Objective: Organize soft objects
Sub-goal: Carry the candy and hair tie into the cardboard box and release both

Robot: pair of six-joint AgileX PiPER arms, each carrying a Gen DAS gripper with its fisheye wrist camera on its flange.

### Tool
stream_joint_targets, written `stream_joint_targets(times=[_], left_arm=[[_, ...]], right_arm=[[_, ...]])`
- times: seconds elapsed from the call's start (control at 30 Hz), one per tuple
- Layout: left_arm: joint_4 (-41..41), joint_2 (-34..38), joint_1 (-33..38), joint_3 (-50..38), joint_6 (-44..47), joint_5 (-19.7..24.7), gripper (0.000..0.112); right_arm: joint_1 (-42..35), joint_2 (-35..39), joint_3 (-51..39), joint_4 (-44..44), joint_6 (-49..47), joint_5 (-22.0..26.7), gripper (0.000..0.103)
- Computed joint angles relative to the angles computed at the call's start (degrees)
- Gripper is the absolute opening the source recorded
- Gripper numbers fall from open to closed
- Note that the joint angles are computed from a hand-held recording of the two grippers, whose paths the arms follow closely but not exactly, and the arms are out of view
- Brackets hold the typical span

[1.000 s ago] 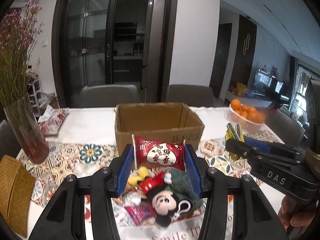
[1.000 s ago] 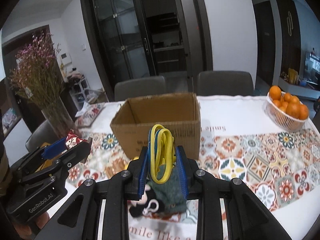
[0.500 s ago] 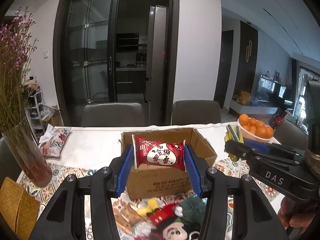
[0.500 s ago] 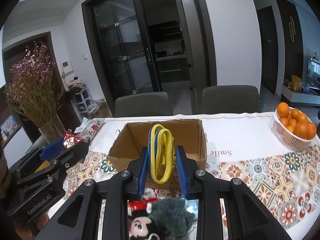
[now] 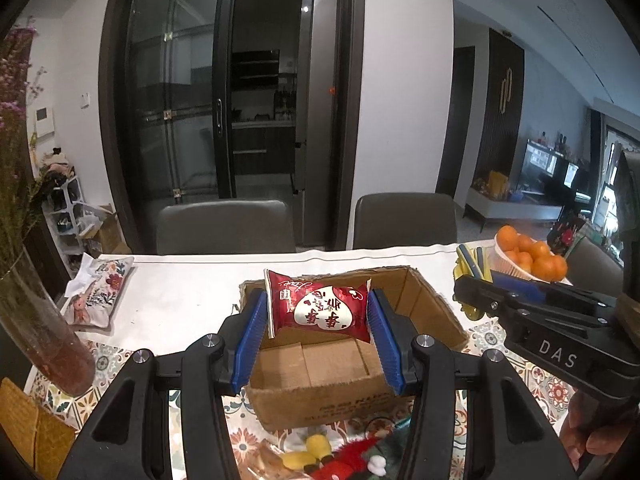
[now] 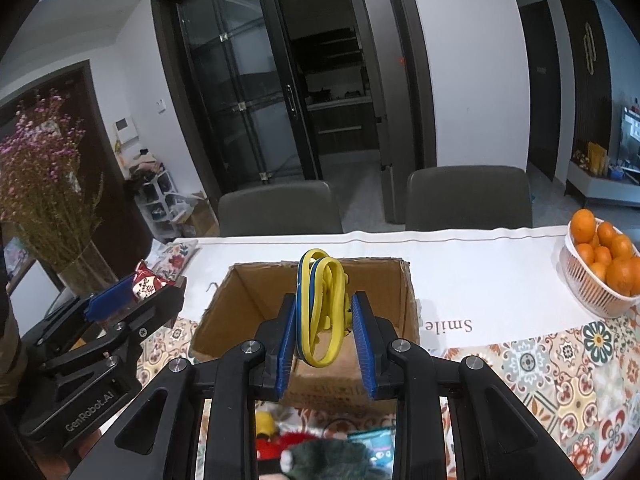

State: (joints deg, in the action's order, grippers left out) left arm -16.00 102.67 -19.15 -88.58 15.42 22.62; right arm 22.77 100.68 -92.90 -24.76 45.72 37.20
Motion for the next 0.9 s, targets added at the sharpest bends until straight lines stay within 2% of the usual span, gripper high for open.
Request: stream_joint_targets(times=[0.07,0.3,0.5,0.53,0.57,0.6,0.63,0.7,0.83,0.9], left_arm=[[0.63,2.47,0.15,-3.53,-0.94,2.62,0.051],[4.22,14.21,0.71,-22.48,-6.32,17.48,0.051],[5.15,24.77,0.91,-40.86,-8.62,31.32,0.052],[5.55,26.3,0.88,-43.63,-9.31,33.02,0.057],[5.86,28.04,0.9,-46.76,-9.89,35.0,0.06],[6.37,29.86,0.82,-50.21,-10.47,37.37,0.063],[6.22,31.41,0.9,-53.05,-10.71,39.46,0.067],[6.02,31.75,1.01,-53.31,-10.92,40.01,0.068],[8.74,27.6,0.47,-45.42,-11.55,35.27,0.069],[9.39,26.31,0.37,-43.58,-11.67,34.81,0.069]], right_arm=[[-1.02,1.96,-2.54,2.35,-2.18,0.92,0.029],[-4.11,9.7,-13.0,10.77,-9.7,5.95,0.029],[-6.32,16.77,-23.44,17.66,-15.25,13.69,0.032],[-6.78,17.86,-25.0,19.05,-16.03,14.94,0.034],[-7.06,18.76,-26.33,19.9,-16.6,16.06,0.042],[-7.25,19.61,-27.61,20.23,-16.45,17.27,0.056],[-7.23,19.7,-27.55,19.73,-15.75,17.26,0.059],[-6.92,19.63,-27.34,18.0,-14.62,17.25,0.06],[-6.06,17.35,-24.19,15.0,-11.89,16.89,0.06],[-5.91,16.71,-23.74,14.68,-11.28,17.12,0.06]])
